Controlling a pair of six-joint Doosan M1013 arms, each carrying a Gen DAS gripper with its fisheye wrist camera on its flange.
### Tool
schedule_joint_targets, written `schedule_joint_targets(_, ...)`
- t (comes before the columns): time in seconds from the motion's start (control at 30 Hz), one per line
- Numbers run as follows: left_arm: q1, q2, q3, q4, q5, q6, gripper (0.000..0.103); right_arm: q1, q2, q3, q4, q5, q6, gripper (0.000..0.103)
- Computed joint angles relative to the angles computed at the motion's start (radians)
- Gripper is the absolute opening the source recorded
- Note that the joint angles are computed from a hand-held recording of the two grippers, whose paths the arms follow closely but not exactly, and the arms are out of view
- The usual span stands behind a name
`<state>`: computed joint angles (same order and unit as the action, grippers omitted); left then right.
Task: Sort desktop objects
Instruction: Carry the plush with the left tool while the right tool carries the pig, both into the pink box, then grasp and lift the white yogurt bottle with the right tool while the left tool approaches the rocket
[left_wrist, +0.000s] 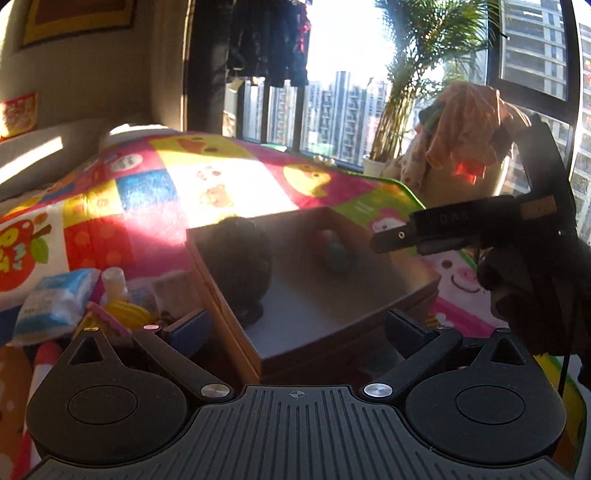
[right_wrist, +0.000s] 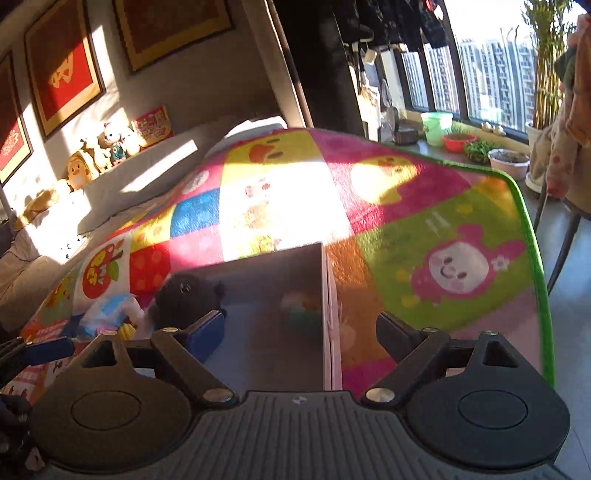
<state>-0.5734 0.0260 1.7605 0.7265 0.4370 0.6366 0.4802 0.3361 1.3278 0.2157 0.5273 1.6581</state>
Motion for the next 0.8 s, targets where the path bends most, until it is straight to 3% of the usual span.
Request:
schedule_joint_targets(0.13,0.015,0.015,0.013,-0.155,-0.046,0.095,0.103,-0.003,0.028,-0.016,0.078,0.085,-0.029,0.09)
schedule_joint_targets(0.2,0.022,0.014,0.02,-0.13,-0.061,0.059,0.103,0.001,0.034,-0.026,0.14,0.102,-0.087,0.092)
schedule_joint_targets(0.23,0.027,0.011,0.024,-0.12,-0.065,0.037,0.103,0.012,0.034,-0.031,0.123,0.099,-0.072,0.097)
schedule_joint_targets(0.3,0.036,0.002,0.036,-0.073,-0.073,-0.043,0.103,0.031,0.041,-0.044,0.067,0.087,-0.027,0.1)
schedule_joint_targets(0.4,0.048,-0.019,0.054,-0.045,-0.069,-0.095,0.103,0.041,0.07,-0.081,0.089,0.103,-0.074,0.1)
schedule_joint_targets(0.5,0.018,-0.064,0.096,0.24,0.019,-0.357,0.103,0.069,0.083,-0.112,-0.042,0.103,-0.023,0.097)
schedule_joint_targets(0.57,-0.014,-0.088,0.12,0.363,0.159,-0.469,0.103,0.106,0.058,-0.085,-0.249,0.005,0.052,0.097)
schedule_joint_targets(0.63,-0.036,-0.095,0.131,0.393,0.321,-0.518,0.103,0.134,0.036,-0.067,-0.332,-0.06,0.033,0.097)
schedule_joint_targets(0.7,-0.032,-0.103,0.146,0.385,0.395,-0.571,0.103,0.157,0.031,-0.081,-0.266,-0.066,-0.104,0.097)
schedule_joint_targets(0.8,0.007,-0.128,0.169,0.319,0.372,-0.629,0.103,0.187,0.068,-0.162,-0.119,0.033,-0.28,0.096)
